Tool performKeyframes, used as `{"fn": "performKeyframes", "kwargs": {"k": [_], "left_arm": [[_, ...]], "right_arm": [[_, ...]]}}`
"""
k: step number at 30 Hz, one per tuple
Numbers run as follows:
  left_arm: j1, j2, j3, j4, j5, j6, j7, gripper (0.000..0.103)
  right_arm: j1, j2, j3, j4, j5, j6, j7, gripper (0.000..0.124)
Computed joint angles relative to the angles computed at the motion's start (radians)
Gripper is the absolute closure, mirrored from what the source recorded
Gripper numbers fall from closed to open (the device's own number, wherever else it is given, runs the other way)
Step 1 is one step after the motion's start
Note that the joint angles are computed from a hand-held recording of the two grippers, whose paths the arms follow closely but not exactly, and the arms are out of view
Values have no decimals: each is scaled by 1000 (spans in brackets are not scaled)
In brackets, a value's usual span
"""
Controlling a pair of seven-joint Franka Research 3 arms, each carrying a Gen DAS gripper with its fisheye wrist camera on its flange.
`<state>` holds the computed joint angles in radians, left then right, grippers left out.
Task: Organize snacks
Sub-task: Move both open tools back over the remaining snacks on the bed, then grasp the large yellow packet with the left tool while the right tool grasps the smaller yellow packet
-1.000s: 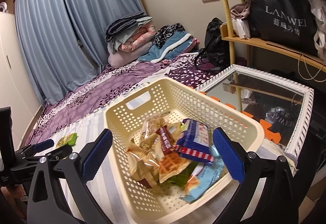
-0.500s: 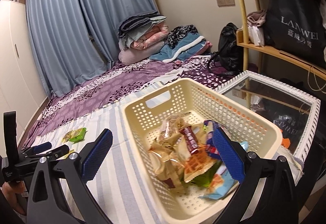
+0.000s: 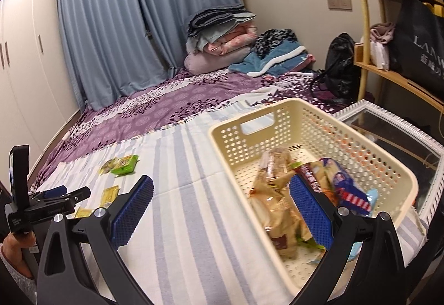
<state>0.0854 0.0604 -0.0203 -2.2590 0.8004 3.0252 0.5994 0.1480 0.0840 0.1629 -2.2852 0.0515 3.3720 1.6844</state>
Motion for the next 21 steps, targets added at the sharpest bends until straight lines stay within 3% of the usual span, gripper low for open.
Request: {"fn": "performKeyframes", "kwargs": {"k": [6, 11, 18, 21], "left_arm": [[37, -17, 21, -41, -7, -5, -18, 3], [72, -36, 28, -91, -20, -24, -36, 3], [95, -46, 12, -171, -226, -16, 89, 3], [91, -33, -10, -190, -426, 12, 232, 3]], "right_arm": [[14, 12, 21, 19, 6, -28, -29, 26], [-25, 28, 84, 32, 15, -50, -57, 26], [-104, 56, 201, 58, 78, -82, -134, 26], [-130, 60, 236, 61, 110, -90, -173, 26]]}}
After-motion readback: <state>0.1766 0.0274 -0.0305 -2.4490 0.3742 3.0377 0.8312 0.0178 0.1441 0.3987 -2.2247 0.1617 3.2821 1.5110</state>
